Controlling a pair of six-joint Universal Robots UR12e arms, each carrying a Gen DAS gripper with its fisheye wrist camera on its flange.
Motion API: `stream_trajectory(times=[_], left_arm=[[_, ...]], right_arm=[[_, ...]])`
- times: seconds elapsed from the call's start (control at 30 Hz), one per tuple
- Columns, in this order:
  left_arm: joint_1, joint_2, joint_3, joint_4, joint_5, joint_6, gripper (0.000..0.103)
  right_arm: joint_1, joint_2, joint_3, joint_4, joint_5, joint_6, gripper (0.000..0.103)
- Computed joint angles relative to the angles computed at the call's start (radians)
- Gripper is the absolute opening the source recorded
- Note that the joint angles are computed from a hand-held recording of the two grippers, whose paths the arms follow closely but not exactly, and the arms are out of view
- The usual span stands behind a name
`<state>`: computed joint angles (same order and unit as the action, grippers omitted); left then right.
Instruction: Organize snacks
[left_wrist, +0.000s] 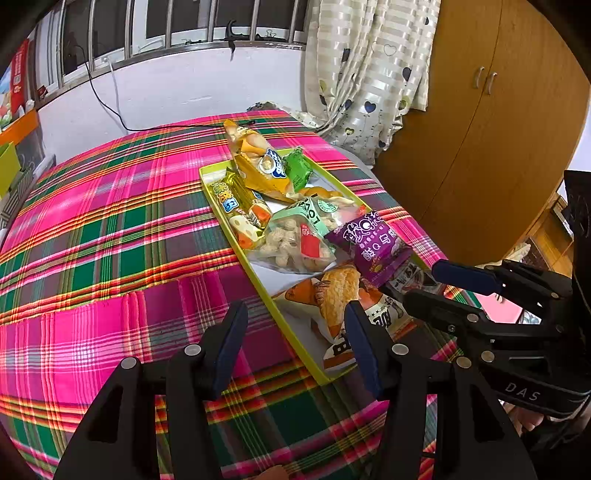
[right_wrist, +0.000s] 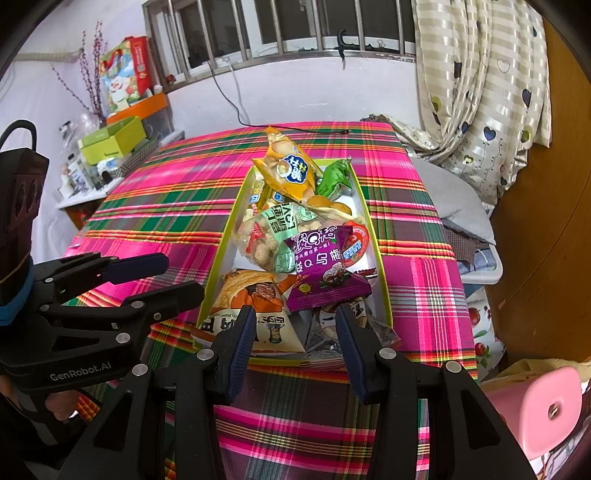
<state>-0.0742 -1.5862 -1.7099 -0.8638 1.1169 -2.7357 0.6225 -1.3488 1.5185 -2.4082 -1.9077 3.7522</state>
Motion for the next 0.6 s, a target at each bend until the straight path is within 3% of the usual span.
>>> stream_trajectory(times=[0.6], left_arm=[[-0.008, 0.003, -0.002, 0.006, 0.018, 0.003, 0.056]], right_arm=[[0.001, 0.0, 0.001, -0.001, -0.003, -0.003, 0.043]])
